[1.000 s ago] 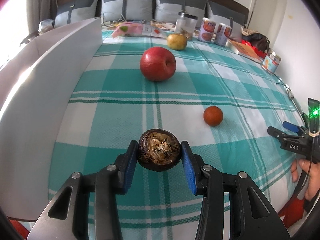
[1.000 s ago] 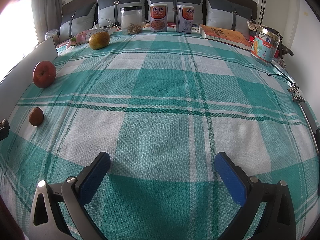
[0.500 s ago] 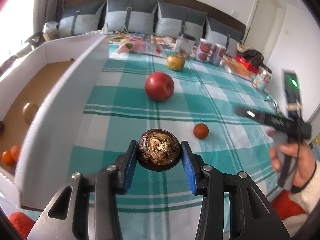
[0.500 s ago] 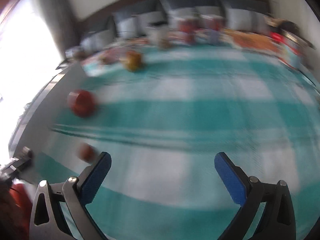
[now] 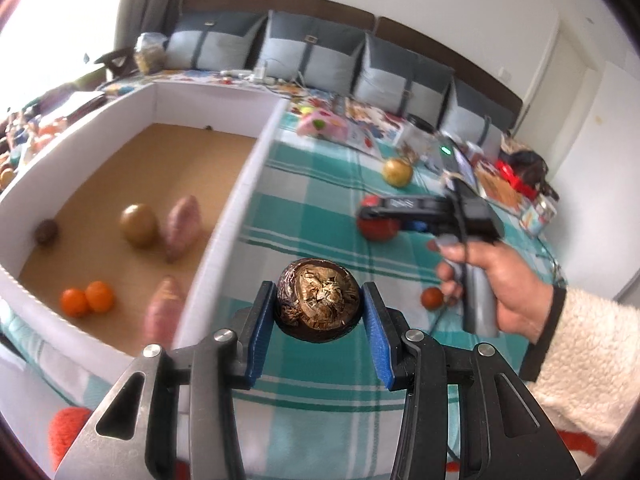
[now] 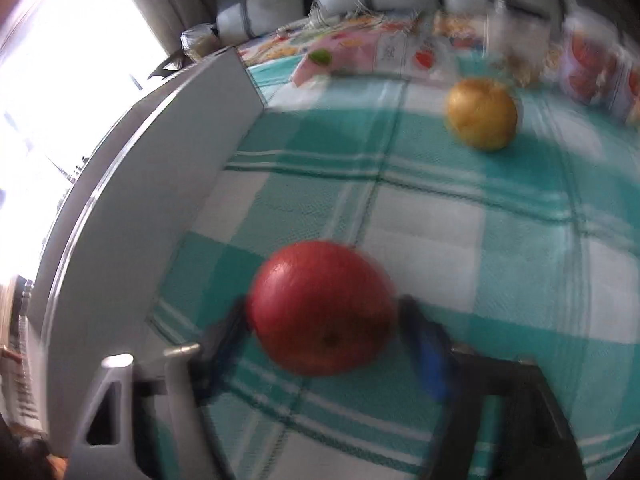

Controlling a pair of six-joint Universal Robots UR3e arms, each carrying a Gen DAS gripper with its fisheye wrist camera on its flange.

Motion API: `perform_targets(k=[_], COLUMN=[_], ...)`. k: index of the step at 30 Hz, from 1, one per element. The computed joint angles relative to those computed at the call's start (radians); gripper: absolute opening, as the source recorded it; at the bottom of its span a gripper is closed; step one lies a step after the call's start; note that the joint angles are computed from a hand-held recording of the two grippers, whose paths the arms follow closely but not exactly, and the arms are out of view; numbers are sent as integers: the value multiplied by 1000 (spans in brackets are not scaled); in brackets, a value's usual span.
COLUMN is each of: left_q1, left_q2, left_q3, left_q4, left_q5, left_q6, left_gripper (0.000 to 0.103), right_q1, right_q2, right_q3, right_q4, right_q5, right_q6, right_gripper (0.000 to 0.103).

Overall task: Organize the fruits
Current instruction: 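Carry both fruits over the white box and open both grippers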

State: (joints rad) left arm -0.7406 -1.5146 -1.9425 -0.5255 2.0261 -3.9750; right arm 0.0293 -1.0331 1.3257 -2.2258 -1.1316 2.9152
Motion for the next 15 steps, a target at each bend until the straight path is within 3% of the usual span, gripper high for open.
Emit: perform_targets(k=[4, 8, 15], left_q1=[33, 69, 225], left_q2=[51, 100, 286], left_q3=[-39, -58, -143], left_q4=[7, 3, -91], left_q5=[1, -3, -39], left_q6=[1, 9, 15], left_gripper=[44, 44, 44], right_q1=[-79, -186, -207], right_q2=[-82, -156, -238], right_q3=[108, 183, 133], right_q4=[42, 156, 328], right_q5=[108, 279, 426], right_q6=[-18, -31, -56], right_gripper=[70, 70, 70])
